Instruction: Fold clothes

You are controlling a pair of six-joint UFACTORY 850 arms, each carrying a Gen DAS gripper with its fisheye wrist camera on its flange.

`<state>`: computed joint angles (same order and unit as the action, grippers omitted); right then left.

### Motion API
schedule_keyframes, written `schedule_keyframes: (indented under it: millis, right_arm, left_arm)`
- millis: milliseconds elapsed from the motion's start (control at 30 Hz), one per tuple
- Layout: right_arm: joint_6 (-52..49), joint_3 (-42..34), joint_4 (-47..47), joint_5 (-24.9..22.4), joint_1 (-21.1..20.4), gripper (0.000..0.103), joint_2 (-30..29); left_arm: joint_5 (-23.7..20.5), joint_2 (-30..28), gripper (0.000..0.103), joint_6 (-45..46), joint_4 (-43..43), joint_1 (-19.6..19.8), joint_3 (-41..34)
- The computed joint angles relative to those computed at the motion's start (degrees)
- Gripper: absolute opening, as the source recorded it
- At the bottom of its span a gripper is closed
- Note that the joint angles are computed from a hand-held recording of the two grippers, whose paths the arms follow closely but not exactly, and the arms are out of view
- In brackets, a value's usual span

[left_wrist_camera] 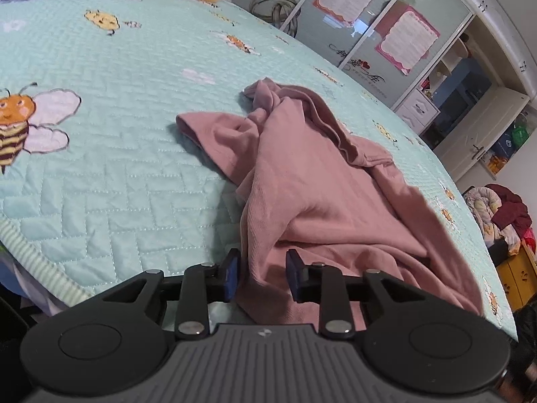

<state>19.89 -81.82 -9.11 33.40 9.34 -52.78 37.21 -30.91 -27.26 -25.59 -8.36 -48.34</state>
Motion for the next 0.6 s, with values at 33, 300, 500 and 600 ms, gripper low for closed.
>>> schedule_keyframes:
  millis: [33, 300, 500, 600]
  right_arm:
    - [-0.8, 0.7, -0.1, 0.5, 0.2, 0.014, 0.1]
    - [-5.8, 6.0, 5.6, 13.6, 0.7, 0.069, 2.0]
    - [-10.1, 5.8, 4.3, 15.1, 1.4, 0.069, 1.6]
    - [-13.3, 6.4, 2.9, 15.7, 2.2, 0.07, 1.7]
  left_arm:
    - [0.5, 0.4, 0.029, 2.6, -2.6, -0.5, 0.1]
    - [7.2, 3.9, 0.039, 19.6, -16.8, -3.6, 0.8]
    - [5.1, 0.9, 0.053, 30.6, -18.6, -5.3, -4.1]
    - [4.3, -1.5, 0.056, 36.8, -19.5, -6.2, -7.4]
